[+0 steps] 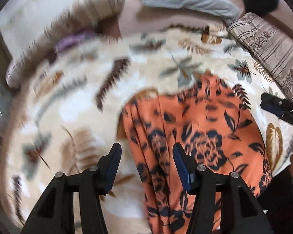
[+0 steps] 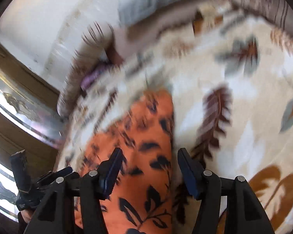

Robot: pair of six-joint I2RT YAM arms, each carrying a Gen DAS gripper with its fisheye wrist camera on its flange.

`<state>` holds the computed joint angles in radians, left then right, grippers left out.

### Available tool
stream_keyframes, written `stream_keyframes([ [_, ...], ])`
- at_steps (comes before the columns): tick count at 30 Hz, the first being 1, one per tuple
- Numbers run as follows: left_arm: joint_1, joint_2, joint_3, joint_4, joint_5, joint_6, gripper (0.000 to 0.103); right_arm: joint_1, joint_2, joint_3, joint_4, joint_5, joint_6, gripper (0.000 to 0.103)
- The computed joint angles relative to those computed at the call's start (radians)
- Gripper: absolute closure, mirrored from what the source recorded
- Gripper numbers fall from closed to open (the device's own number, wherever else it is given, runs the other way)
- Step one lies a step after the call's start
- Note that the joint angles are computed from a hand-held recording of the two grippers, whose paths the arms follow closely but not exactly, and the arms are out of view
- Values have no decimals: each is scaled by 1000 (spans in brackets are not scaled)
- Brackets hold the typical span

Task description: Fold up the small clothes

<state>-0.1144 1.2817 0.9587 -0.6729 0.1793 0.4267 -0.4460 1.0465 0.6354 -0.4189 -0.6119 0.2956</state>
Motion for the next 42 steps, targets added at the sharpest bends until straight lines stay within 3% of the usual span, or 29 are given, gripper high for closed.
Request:
stream_keyframes([
  [2, -27, 13, 12, 1, -10, -17, 47, 59, -11, 8, 29, 35, 1, 50],
  [3, -50, 36, 12, 15, -32, -39, 47, 93, 5, 22, 30, 58, -5, 66],
  [7, -114, 167, -9, 113, -151, -97, 47, 243, 187, 74, 36, 167, 19, 70],
  [9, -113, 192, -35, 149, -159, -117, 45, 259, 275, 89, 46, 181, 35, 71],
  [11, -97, 154, -46, 139, -134, -119, 45, 232, 219, 77, 29, 146, 40, 71],
  [17, -1, -78, -124, 19, -43, 6, 45, 245, -77, -21, -77, 62, 71, 70],
  [19, 32, -141, -190, 9, -17, 45, 45, 303, -158, -50, -125, 90, 94, 70],
  [23, 18, -182, -327, 118, -84, 41, 44, 464, -151, -115, -133, 213, 169, 69],
  [29, 42, -286, -248, 2, -69, 10, 44, 608, -243, -33, -237, 411, 243, 69],
  [32, 50, -390, -217, -60, -72, -6, 36, 760, -316, 36, -342, 585, 333, 60],
  [33, 54, -426, -205, -83, -69, -15, 35, 823, -333, 61, -373, 651, 368, 41],
  [34, 52, -455, -195, -103, -67, -24, 35, 870, -347, 91, -402, 702, 391, 34],
  [39, 72, -578, -113, -218, -37, -47, 33, 1207, -339, 269, -575, 1057, 550, 34],
  [42, 120, -633, -66, -273, 0, -45, 18, 1376, -304, 376, -686, 1225, 652, 34],
])
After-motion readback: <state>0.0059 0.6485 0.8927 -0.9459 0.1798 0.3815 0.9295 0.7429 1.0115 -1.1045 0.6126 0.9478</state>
